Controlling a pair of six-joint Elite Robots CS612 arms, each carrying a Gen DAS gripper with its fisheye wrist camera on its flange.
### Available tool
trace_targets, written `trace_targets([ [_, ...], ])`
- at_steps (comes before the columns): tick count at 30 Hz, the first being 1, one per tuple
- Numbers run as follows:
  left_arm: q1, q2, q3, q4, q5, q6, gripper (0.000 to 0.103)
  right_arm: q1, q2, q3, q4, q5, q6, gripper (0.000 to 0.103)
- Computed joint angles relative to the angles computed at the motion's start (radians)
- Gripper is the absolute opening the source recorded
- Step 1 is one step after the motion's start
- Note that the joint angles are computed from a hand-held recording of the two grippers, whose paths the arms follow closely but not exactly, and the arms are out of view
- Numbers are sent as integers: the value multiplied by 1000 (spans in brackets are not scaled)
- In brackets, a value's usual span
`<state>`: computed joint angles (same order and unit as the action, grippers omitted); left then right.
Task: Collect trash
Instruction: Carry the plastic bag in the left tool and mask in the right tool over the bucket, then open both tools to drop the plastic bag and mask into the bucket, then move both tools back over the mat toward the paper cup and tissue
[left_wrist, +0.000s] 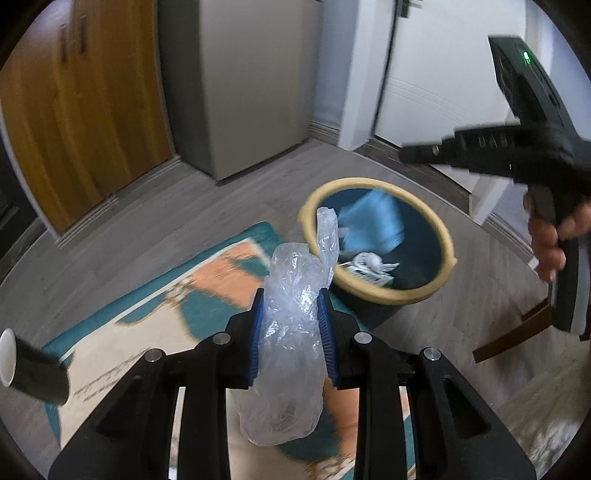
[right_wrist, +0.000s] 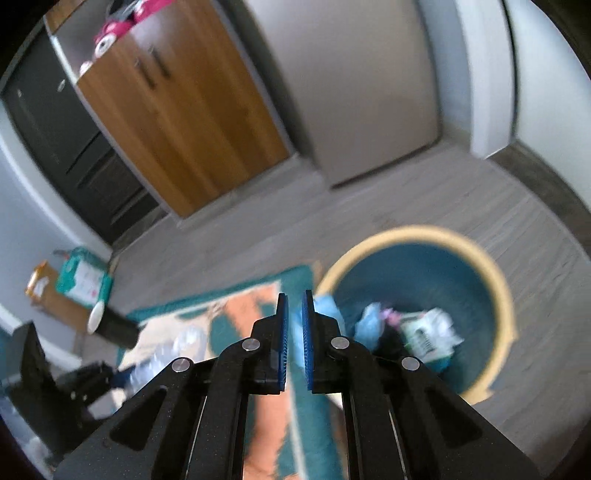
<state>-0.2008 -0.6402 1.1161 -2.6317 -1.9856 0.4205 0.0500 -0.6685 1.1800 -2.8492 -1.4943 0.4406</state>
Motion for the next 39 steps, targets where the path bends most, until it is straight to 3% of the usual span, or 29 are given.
trace_targets([
  [5,-43,26,-47,65,-14,33,27,-27,-8,27,3,-70,41,9],
  [14,-114,93,-136,137,47,68,27,-56,-1,47,14,-62,117,9],
  [15,-119,100,-143,134,57,63,30,-56,-2,48,13,-63,120,9],
  [17,-125,111,-157,136,61,54,46,-56,-4,55,6,-69,129,9],
  [19,-128,114,-154,107,70,43,69,-57,-5,58,4,-70,137,9],
  [20,-130,114,-149,86,76,40,75,-55,-5,58,4,-73,142,9],
  [21,-130,114,-147,68,78,35,84,-55,-4,57,4,-71,145,9],
  [22,-128,114,-145,53,72,29,85,-55,-4,55,7,-68,145,9],
  [29,-109,105,-144,49,74,-5,86,-49,-4,48,18,-68,125,9],
  [36,-70,55,-84,3,94,-53,86,-24,-4,31,30,-94,63,9],
  [38,-55,35,-58,-14,94,-78,89,-11,-6,28,27,-118,37,15],
  [39,-45,22,-42,-23,93,-88,91,0,-8,27,22,-142,21,24],
])
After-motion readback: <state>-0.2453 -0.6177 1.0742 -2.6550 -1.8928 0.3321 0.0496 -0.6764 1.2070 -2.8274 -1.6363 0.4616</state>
